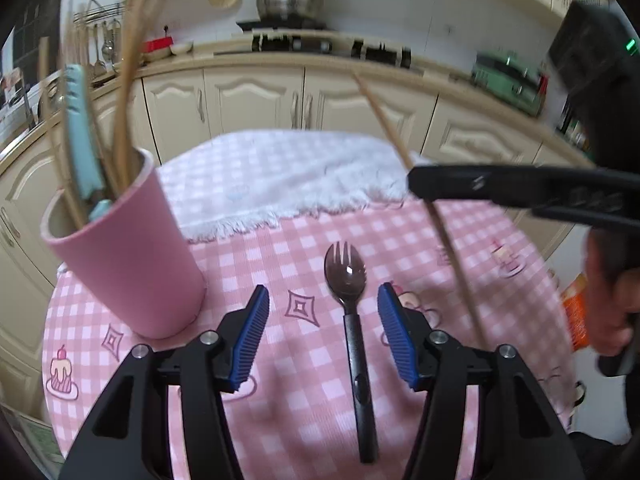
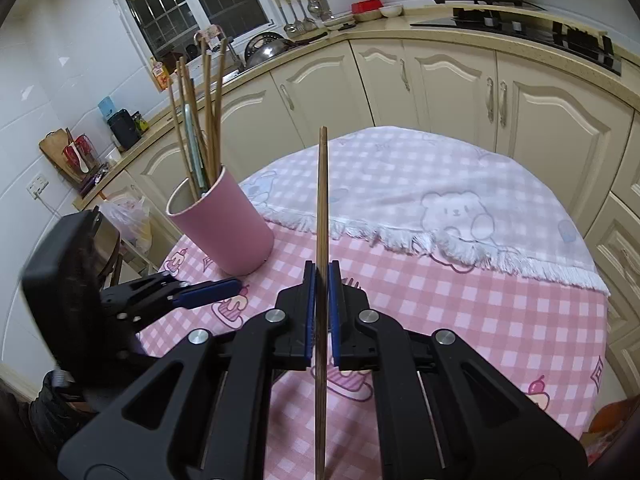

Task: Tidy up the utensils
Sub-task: 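Lift the spoon with the left gripper while the right holds the chopstick up, then carry the spoon and chopstick over the pink cup and drop both in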

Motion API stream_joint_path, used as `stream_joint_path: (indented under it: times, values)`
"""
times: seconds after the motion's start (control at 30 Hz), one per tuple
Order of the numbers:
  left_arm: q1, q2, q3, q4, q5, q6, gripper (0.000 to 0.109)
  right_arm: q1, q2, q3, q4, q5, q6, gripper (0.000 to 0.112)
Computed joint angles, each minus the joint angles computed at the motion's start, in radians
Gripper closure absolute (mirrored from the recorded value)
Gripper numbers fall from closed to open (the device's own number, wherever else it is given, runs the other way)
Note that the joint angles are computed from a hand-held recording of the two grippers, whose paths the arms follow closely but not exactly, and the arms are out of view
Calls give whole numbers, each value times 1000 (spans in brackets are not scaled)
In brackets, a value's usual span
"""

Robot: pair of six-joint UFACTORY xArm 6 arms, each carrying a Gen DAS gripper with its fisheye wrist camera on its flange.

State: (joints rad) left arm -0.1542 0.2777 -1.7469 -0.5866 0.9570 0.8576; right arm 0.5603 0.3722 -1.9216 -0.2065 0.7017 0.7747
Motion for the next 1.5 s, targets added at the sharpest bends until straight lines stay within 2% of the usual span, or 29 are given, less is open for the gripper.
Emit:
stream_joint_path:
  times: [0.27,0.3,0.33,0.47,0.5,0.53,0.6,0.8,1.23,1.5]
  values:
    - [-57,126,-140,119,79,-80,54,-14,-40,71,6,-17,18,106]
    - [-63,137,-153,127,85,-88,64,-16,-44,78,8,-21,17,106]
    - [-66,160,-184,141,118,-104,82,-18,-48,85,11,-27,17,106]
    - [-69,172,-202,137,138,-118,84,-24,-49,86,16,-35,16,106]
    - [-66,174,-206,129,144,-118,87,-25,-51,90,17,-40,17,106]
    - [-61,172,-204,118,145,-116,97,-27,-56,97,18,-47,16,106]
    - [-46,161,-194,80,141,-103,105,-28,-57,98,16,-56,20,106]
    - [-34,129,-144,93,95,-102,104,-26,-48,82,13,-65,18,106]
    - [-51,188,-224,141,147,-131,104,-20,-35,64,13,-53,16,106]
    - [-12,118,-158,34,82,-137,105,-20,-40,62,-12,-83,27,106]
